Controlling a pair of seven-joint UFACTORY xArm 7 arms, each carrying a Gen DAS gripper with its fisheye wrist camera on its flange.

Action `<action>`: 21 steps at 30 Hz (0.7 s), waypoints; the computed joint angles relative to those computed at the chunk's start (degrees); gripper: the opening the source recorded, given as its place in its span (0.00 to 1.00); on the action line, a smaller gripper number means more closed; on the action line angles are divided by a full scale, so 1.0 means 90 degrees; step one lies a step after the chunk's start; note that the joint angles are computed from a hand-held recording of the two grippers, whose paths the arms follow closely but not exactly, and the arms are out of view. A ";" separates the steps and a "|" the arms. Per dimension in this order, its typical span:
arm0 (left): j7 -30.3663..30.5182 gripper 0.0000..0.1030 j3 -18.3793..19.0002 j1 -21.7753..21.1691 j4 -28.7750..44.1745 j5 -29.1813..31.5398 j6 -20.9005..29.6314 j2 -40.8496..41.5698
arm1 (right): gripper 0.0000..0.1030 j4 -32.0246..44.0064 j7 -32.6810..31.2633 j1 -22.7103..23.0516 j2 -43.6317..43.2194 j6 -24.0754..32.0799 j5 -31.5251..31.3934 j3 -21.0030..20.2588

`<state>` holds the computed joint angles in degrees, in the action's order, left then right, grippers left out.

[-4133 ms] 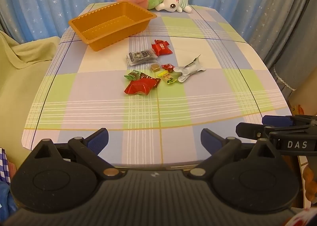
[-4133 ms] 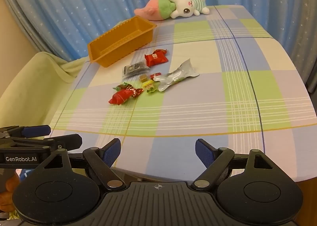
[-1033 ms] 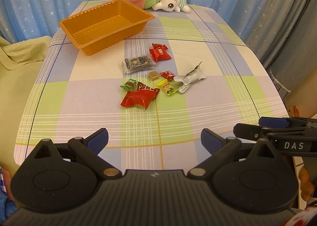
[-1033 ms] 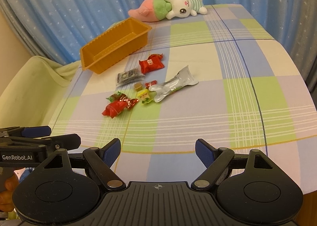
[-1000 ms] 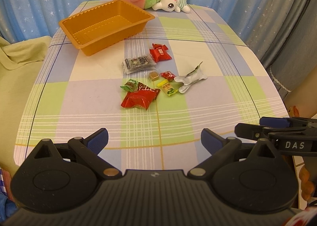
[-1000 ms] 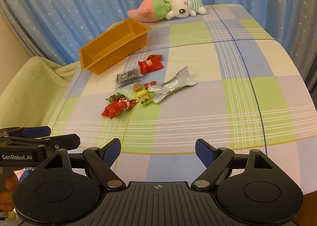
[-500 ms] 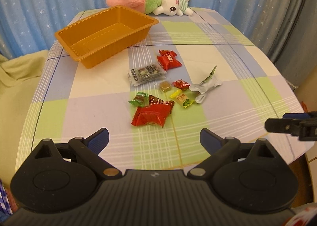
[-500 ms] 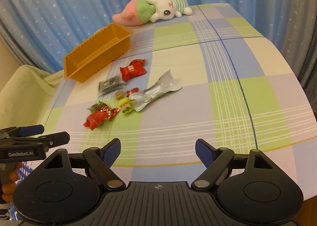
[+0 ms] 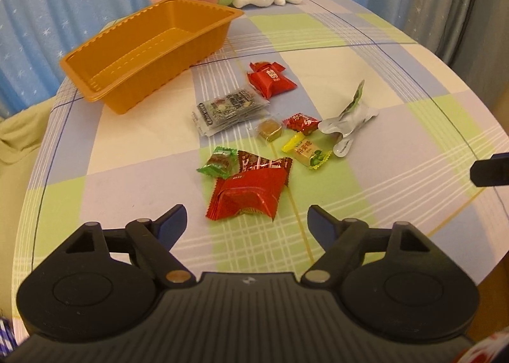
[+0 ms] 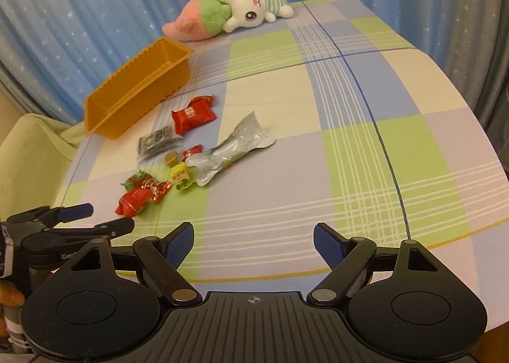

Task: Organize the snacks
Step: 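Reach the left tool to the large red candy packet and close on it, then lift the red packet with the left tool while the right tool grasps the silver foil bar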

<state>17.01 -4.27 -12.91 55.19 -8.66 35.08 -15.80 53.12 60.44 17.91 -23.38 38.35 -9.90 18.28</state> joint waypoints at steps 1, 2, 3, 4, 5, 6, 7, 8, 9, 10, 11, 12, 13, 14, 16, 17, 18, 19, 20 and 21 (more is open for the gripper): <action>0.0018 0.75 -0.0021 -0.0003 0.0008 0.0044 -0.0069 0.0062 | 0.80 -0.0012 0.0003 -0.0002 -0.0004 0.0004 0.0010 -0.0013; 0.0043 0.75 -0.0038 -0.0006 0.0019 0.0088 -0.0118 0.0115 | 0.80 -0.0027 0.0007 -0.0005 -0.0006 0.0004 0.0020 -0.0024; 0.0062 0.73 -0.0055 -0.0007 0.0035 0.0138 -0.0155 0.0164 | 0.80 -0.0036 0.0007 -0.0008 -0.0011 0.0015 0.0029 -0.0035; 0.0079 0.72 -0.0075 -0.0008 0.0045 0.0193 -0.0202 0.0216 | 0.80 -0.0049 0.0014 -0.0014 -0.0021 0.0026 0.0036 -0.0042; 0.0079 0.71 -0.0095 -0.0004 0.0057 0.0257 -0.0236 0.0264 | 0.80 -0.0053 0.0032 -0.0024 -0.0023 0.0039 0.0042 -0.0045; 0.0063 0.70 -0.0119 0.0004 0.0076 0.0329 -0.0264 0.0319 | 0.80 -0.0066 0.0039 -0.0029 -0.0033 0.0048 0.0053 -0.0056; 0.0051 0.66 -0.0133 0.0008 0.0102 0.0381 -0.0281 0.0374 | 0.80 -0.0082 0.0043 -0.0036 -0.0039 0.0043 0.0067 -0.0072; 0.0055 0.64 -0.0139 0.0002 0.0142 0.0404 -0.0284 0.0443 | 0.80 -0.0097 0.0042 -0.0041 -0.0051 0.0045 0.0082 -0.0086; 0.0062 0.60 -0.0138 -0.0002 0.0175 0.0411 -0.0279 0.0493 | 0.80 -0.0108 0.0045 -0.0050 -0.0062 0.0052 0.0089 -0.0094; 0.0087 0.57 -0.0131 -0.0010 0.0202 0.0396 -0.0291 0.0538 | 0.80 -0.0117 0.0046 -0.0059 -0.0070 0.0057 0.0093 -0.0100; 0.0094 0.55 -0.0134 -0.0011 0.0218 0.0408 -0.0312 0.0574 | 0.80 -0.0129 0.0045 -0.0069 -0.0080 0.0058 0.0098 -0.0108; 0.0082 0.53 -0.0149 -0.0003 0.0226 0.0462 -0.0342 0.0602 | 0.80 -0.0134 0.0044 -0.0079 -0.0084 0.0059 0.0101 -0.0114; 0.0081 0.51 -0.0161 0.0000 0.0220 0.0506 -0.0397 0.0620 | 0.80 -0.0144 0.0040 -0.0089 -0.0088 0.0050 0.0103 -0.0121; 0.0102 0.51 -0.0162 -0.0005 0.0215 0.0519 -0.0447 0.0635 | 0.80 -0.0151 0.0033 -0.0097 -0.0092 0.0042 0.0106 -0.0128; 0.0143 0.48 -0.0167 -0.0016 0.0219 0.0543 -0.0510 0.0670 | 0.80 -0.0161 0.0014 -0.0109 -0.0092 0.0022 0.0116 -0.0141; 0.0158 0.46 -0.0170 -0.0019 0.0228 0.0560 -0.0514 0.0688 | 0.80 -0.0162 0.0000 -0.0114 -0.0092 0.0017 0.0121 -0.0148; 0.0152 0.44 -0.0178 -0.0015 0.0228 0.0595 -0.0532 0.0699 | 0.80 -0.0163 -0.0007 -0.0118 -0.0090 0.0013 0.0124 -0.0148; 0.0143 0.42 -0.0187 -0.0014 0.0231 0.0626 -0.0552 0.0710 | 0.80 -0.0164 -0.0009 -0.0120 -0.0092 0.0011 0.0127 -0.0144; 0.0152 0.42 -0.0184 -0.0017 0.0233 0.0627 -0.0557 0.0714 | 0.80 -0.0164 -0.0017 -0.0125 -0.0084 -0.0003 0.0126 -0.0145; 0.0156 0.40 -0.0182 -0.0020 0.0239 0.0623 -0.0555 0.0716 | 0.80 -0.0167 -0.0034 -0.0126 -0.0086 -0.0013 0.0131 -0.0153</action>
<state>18.42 -5.91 -13.09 57.34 -3.05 30.09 -9.35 51.61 60.14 16.77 -24.16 38.24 -8.72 16.90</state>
